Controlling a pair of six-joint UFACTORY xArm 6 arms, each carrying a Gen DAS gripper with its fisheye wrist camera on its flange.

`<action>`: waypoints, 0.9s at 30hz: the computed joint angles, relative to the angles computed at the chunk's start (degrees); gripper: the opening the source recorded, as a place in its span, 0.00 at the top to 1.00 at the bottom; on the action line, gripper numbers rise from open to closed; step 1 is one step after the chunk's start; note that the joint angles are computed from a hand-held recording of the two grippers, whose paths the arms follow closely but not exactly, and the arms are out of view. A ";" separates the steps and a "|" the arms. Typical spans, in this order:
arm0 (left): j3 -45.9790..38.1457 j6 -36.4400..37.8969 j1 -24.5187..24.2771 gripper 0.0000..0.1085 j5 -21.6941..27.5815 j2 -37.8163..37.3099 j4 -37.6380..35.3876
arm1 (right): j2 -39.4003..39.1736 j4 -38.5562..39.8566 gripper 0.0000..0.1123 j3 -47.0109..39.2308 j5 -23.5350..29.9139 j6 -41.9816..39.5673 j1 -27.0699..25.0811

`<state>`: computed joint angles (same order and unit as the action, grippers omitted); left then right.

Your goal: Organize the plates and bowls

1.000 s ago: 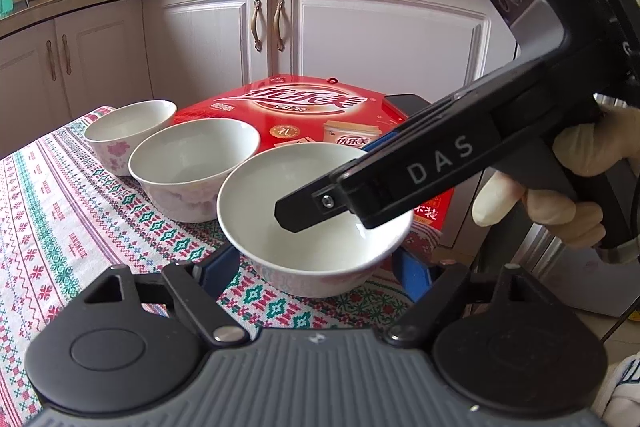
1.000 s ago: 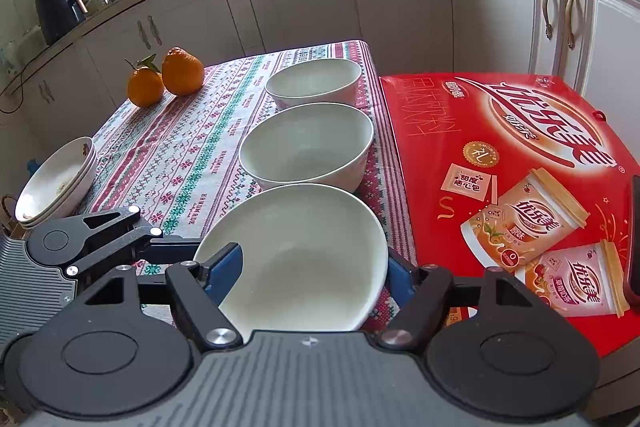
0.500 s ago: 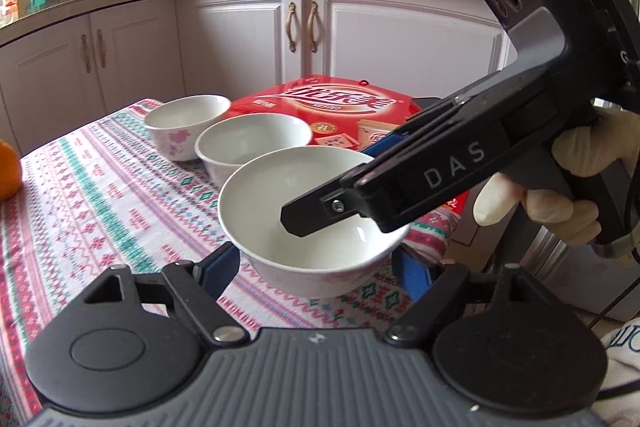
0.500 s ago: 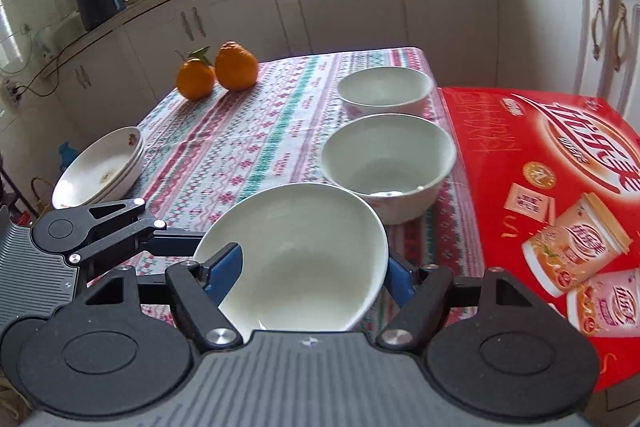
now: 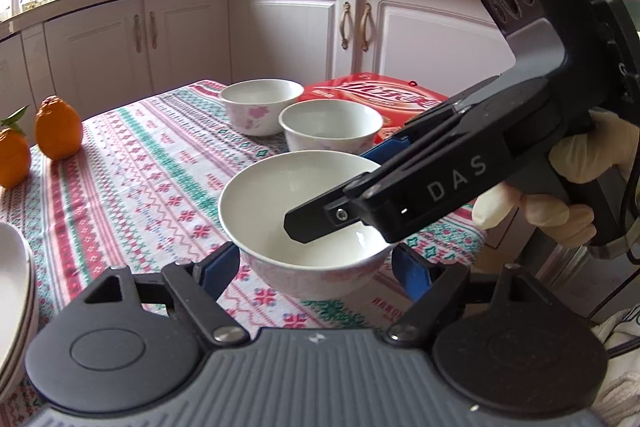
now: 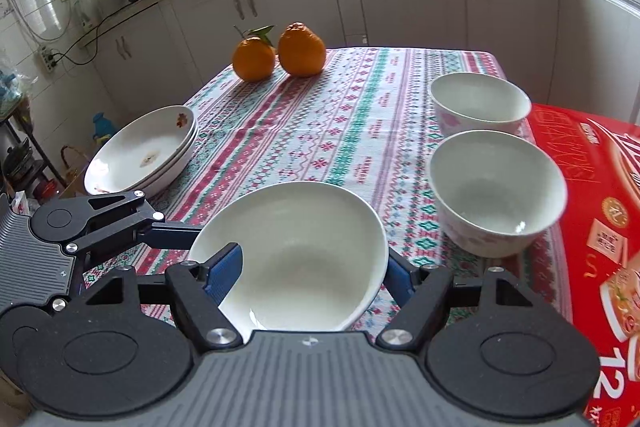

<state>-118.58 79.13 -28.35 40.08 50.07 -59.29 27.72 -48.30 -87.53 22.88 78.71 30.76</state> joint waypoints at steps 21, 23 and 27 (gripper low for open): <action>-6.37 -6.73 2.86 0.24 -1.88 4.78 4.45 | 14.34 17.46 0.29 -19.05 0.59 -21.79 -0.17; -6.59 -6.75 2.83 0.24 -2.06 5.00 4.48 | 14.66 17.45 0.29 -19.55 0.71 -21.91 -0.17; -7.80 -7.71 2.90 0.24 -1.64 5.83 5.23 | 14.86 17.43 0.29 -19.72 0.59 -21.85 -0.29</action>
<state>-126.38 71.42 -25.45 38.44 55.90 -54.06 42.58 -30.87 -107.25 23.47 56.86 30.47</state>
